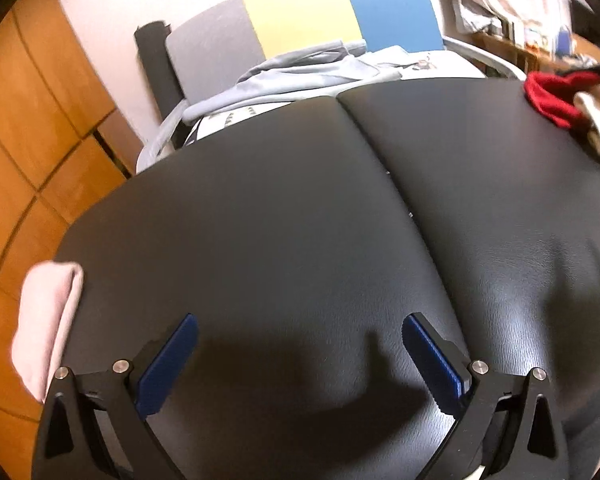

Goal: Fold clothes

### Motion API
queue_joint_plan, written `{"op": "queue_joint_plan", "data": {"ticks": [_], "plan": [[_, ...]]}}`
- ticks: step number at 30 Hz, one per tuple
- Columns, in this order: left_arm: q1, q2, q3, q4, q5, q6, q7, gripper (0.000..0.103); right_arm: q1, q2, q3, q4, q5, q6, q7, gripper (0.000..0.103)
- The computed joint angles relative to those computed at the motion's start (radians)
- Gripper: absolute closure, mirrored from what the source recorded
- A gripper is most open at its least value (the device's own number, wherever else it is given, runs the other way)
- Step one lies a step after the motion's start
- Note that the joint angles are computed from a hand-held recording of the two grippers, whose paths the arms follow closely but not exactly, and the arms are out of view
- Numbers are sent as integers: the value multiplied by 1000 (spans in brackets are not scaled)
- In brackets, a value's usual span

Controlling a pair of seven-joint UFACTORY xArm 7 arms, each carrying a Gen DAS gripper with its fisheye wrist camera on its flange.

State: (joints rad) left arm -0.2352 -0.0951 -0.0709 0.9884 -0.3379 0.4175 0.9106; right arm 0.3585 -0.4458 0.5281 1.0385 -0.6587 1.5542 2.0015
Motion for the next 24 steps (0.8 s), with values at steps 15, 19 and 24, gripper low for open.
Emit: {"op": "queue_joint_plan", "data": {"ticks": [15, 19, 24], "plan": [[-3, 197, -57, 226, 162, 118, -235, 0, -86, -488, -156, -246, -69, 283, -449, 46], [-3, 210, -63, 220, 203, 75, -228, 0, -171, -527, -231, -264, -128, 291, -544, 46], [7, 214, -65, 215, 199, 83, -201, 0, -281, -511, -289, -263, -195, 278, -642, 46]]}}
